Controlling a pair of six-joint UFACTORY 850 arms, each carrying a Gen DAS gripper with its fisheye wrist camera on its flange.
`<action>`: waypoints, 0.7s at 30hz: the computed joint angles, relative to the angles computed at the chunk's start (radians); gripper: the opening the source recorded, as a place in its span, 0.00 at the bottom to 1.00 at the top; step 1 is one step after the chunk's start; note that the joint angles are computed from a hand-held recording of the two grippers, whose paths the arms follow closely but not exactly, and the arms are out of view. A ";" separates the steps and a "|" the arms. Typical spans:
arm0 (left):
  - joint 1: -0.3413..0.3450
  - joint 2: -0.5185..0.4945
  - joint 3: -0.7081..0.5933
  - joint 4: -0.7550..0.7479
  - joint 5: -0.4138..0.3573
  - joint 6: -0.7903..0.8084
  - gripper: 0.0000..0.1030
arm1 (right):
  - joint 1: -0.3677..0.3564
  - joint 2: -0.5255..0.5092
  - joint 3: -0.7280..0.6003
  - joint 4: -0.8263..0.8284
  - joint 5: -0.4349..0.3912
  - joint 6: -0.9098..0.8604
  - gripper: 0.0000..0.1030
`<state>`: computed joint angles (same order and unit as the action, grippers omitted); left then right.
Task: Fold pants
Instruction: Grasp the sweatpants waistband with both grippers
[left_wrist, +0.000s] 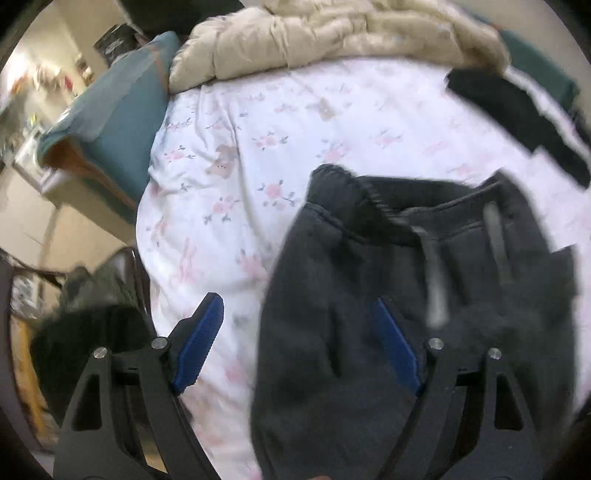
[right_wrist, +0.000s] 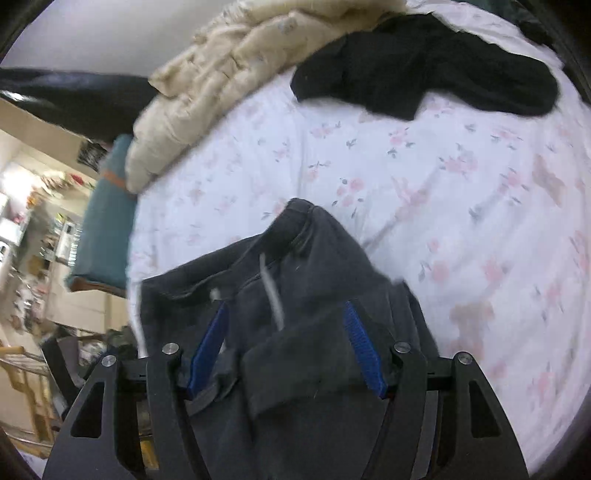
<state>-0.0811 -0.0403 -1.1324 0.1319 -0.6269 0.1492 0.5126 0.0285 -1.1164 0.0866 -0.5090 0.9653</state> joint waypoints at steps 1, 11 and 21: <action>-0.002 -0.042 -0.018 0.024 -0.005 -0.012 0.78 | -0.018 -0.037 -0.021 0.036 -0.009 -0.074 0.65; 0.137 -0.283 -0.123 -0.049 0.060 0.098 0.80 | -0.016 -0.320 -0.199 -0.008 -0.141 -0.397 0.62; 0.135 -0.231 -0.082 -0.047 0.037 0.272 0.81 | -0.040 -0.324 -0.204 0.057 -0.150 -0.437 0.33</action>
